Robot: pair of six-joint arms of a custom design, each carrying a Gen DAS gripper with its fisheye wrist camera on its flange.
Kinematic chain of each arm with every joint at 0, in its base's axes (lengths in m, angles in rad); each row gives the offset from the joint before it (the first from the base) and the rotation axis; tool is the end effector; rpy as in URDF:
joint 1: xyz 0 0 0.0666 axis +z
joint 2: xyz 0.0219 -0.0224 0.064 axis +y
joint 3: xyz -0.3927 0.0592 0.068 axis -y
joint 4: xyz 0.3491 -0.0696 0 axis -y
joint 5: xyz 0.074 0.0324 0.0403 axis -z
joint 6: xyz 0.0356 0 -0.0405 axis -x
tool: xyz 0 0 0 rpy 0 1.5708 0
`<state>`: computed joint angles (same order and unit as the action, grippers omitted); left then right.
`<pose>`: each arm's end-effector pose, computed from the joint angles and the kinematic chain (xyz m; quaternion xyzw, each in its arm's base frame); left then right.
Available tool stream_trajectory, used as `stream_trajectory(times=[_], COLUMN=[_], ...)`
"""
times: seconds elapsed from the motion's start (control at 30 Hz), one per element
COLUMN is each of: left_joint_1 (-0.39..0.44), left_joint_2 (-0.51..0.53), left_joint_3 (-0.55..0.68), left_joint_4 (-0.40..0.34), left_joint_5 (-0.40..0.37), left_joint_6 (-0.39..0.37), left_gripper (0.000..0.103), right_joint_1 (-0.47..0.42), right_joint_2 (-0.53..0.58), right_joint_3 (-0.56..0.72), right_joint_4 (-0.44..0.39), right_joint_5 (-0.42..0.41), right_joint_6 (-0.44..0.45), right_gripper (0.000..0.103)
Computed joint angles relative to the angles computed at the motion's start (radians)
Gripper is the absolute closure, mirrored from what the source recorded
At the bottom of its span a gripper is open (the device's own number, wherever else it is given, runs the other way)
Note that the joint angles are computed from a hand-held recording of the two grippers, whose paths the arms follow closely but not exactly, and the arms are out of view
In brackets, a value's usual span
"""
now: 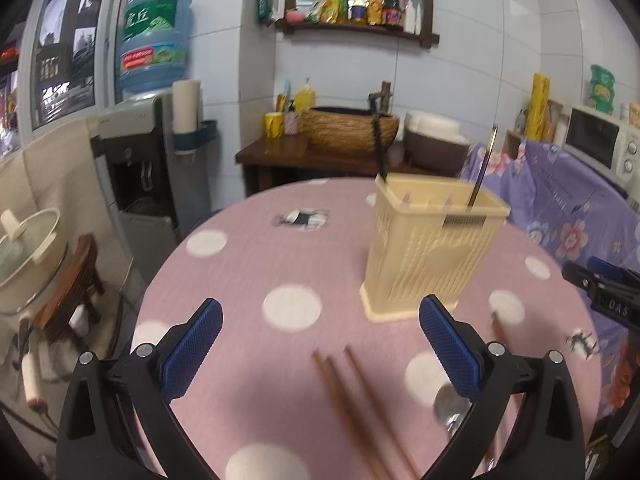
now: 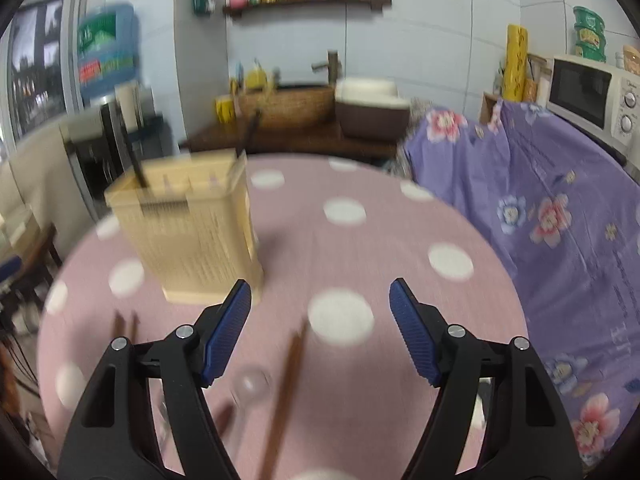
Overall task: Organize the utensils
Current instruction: 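Move the right gripper back down toward the brown wooden chopsticks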
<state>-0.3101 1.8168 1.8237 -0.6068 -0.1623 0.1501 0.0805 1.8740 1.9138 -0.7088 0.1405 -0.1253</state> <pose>0.5945 -0.1849 0.4355 0.0327 0.8818 -0.0363 0.4692 0.6368 0.0460 0.4311 0.0507 0.8969 -0.0182 0.4389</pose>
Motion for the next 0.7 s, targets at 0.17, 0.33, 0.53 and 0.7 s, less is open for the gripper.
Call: stream_trajectory(times=[0.17,0.33,0.53,0.7], left_joint_1=[-0.002,-0.002,-0.015,-0.027], left_joint_2=[-0.043,-0.038,-0.046,-0.042], left_joint_3=[-0.125,-0.163,-0.2,-0.209], left_joint_4=[-0.021,-0.09,-0.089,-0.092], left_joint_5=[-0.036,0.063,0.102,0.102], left_joint_6=[0.057,0.114,0.137,0.138], left_gripper=[0.021,0.044,0.051,0.052], right_joint_1=[0.0,0.01,0.027,0.041], right_joint_2=[-0.05,-0.073,-0.086,-0.074], right_joint_3=[-0.167,-0.256,-0.302,-0.289], right_joint_4=[-0.019,-0.016,0.001,-0.023], right_joint_5=[-0.018,-0.049,-0.054,-0.041], right_joint_6=[-0.061,-0.108,-0.121,-0.114], right_gripper=[0.034,0.043,0.049,0.053])
